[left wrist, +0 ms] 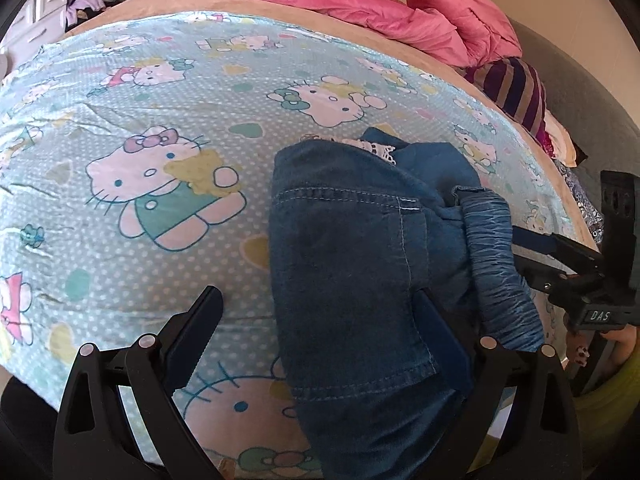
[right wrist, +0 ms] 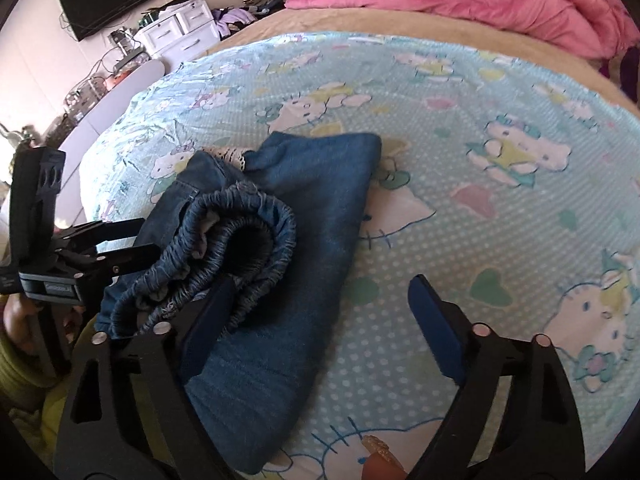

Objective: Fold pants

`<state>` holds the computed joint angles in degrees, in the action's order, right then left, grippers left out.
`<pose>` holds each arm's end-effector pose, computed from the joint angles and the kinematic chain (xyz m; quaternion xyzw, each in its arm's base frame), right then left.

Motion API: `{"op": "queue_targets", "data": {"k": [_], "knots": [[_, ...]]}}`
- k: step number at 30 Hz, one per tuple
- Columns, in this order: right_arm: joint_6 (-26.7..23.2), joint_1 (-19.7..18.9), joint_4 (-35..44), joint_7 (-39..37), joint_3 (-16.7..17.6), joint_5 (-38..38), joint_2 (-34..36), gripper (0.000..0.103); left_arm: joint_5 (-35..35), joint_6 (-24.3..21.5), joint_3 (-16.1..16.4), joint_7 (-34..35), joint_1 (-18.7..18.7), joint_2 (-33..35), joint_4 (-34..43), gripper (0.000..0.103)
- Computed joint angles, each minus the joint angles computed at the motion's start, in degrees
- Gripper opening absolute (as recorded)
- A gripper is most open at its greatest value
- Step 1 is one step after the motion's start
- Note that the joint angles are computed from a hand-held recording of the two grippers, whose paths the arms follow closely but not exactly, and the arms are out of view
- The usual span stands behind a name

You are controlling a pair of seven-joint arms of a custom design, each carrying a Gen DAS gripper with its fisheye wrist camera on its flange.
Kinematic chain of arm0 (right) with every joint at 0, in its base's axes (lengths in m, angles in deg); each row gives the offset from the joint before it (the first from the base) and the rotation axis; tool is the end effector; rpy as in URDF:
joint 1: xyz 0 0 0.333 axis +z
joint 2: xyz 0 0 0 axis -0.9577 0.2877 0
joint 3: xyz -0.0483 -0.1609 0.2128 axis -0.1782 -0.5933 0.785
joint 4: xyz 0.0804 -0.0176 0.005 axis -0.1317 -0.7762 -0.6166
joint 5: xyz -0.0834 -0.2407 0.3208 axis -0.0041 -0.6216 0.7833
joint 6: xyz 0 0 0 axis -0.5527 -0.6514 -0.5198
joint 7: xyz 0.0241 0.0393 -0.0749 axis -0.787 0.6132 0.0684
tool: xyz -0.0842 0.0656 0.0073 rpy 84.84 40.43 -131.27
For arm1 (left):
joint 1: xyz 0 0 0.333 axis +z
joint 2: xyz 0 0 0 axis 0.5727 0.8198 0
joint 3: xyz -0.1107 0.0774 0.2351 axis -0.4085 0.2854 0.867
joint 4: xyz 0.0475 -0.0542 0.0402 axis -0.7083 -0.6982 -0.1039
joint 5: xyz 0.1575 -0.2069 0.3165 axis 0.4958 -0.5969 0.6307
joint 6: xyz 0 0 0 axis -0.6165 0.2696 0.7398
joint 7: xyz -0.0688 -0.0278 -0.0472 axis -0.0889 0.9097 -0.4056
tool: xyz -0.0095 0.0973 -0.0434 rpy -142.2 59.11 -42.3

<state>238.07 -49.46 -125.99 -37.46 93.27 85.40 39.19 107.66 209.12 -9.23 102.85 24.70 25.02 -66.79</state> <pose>0.4732 0.2404 0.2961 -0.7941 0.5144 -0.0326 0.3221 0.4054 -0.2906 0.2977 -0.6882 0.6607 -0.2855 0.0911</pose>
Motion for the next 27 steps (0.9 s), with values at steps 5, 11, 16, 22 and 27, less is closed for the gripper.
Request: {"op": "queue_targets", "data": {"k": [5, 11, 16, 22, 27], "knots": [[-4.6, -1.2, 2.7, -5.1, 0.0, 6.4, 1.8, 0.074, 2.3, -0.2, 0.9, -0.5, -0.9, 2.6, 2.6, 0.094], [-8.9, -2.5, 5.6, -11.1, 0.8, 11.2, 4.1, 0.074, -1.2, 2.5, 4.2, 3.4, -4.7, 4.9, 3.8, 0.081], [-10.4, -2.8, 6.6, -15.6, 1.5, 13.7, 4.7, 0.058, -0.1, 3.4, 6.9, 2.3, -7.2, 5.9, 4.6, 0.065], [-3.5, -0.3, 5.8, -20.0, 2.7, 15.8, 2.9, 0.023, 11.0, 2.8, 7.8, -6.7, -7.2, 4.3, 5.2, 0.048], [-1.7, 0.6, 8.3, -21.2, 2.4, 14.7, 3.5, 0.023, 12.4, 3.5, 5.9, -8.3, -4.0, 3.2, 5.1, 0.047]]}}
